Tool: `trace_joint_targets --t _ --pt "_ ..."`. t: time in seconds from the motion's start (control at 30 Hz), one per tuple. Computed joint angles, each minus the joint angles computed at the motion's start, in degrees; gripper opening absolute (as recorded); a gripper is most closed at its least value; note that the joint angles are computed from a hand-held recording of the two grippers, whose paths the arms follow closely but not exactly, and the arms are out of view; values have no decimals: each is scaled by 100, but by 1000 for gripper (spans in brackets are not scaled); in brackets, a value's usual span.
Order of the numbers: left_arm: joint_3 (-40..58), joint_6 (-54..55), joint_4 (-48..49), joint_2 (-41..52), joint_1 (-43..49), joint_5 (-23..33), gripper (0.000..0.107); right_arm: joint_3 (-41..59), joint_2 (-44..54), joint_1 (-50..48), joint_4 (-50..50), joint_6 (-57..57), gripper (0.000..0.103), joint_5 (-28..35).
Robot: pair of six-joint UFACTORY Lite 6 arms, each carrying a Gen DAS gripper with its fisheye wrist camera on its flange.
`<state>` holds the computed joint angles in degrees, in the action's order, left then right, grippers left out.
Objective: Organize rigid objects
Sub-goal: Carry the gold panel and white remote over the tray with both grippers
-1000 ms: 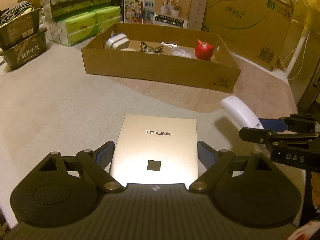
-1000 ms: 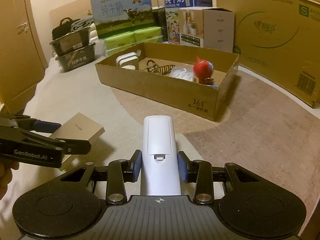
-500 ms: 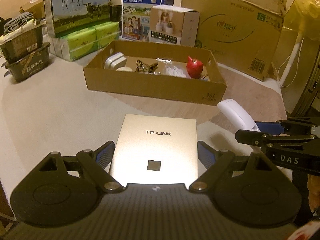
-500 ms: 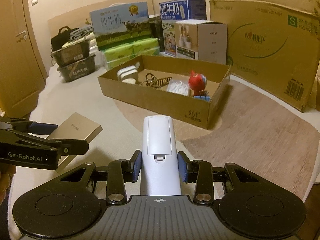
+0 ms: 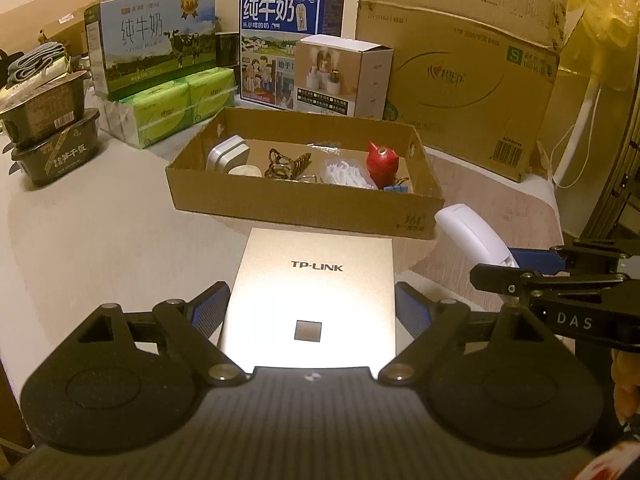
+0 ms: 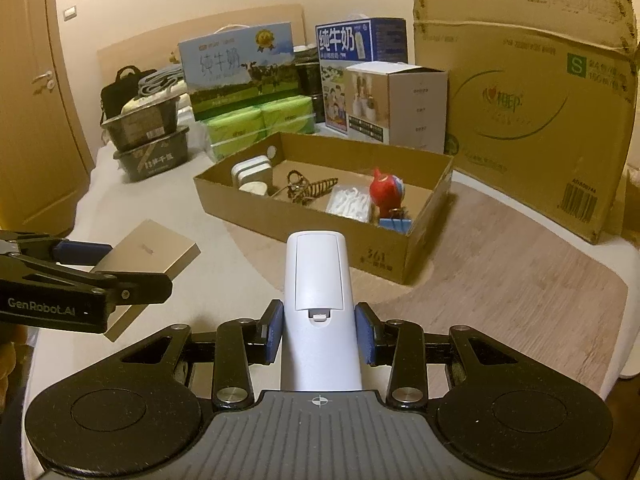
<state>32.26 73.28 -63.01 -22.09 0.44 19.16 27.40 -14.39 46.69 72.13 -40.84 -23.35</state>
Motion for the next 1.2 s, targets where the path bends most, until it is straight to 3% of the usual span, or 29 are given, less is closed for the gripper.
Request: trace_joint_targets --t 0.73,1.2 --pt "1099 447 -541 1069 -244 -179 86 861 427 -1196 -943 -135 39 639" --pt "2602 532 -572 2439 -241 -176 86 1937 1365 -2026 -2214 405 39 1143"
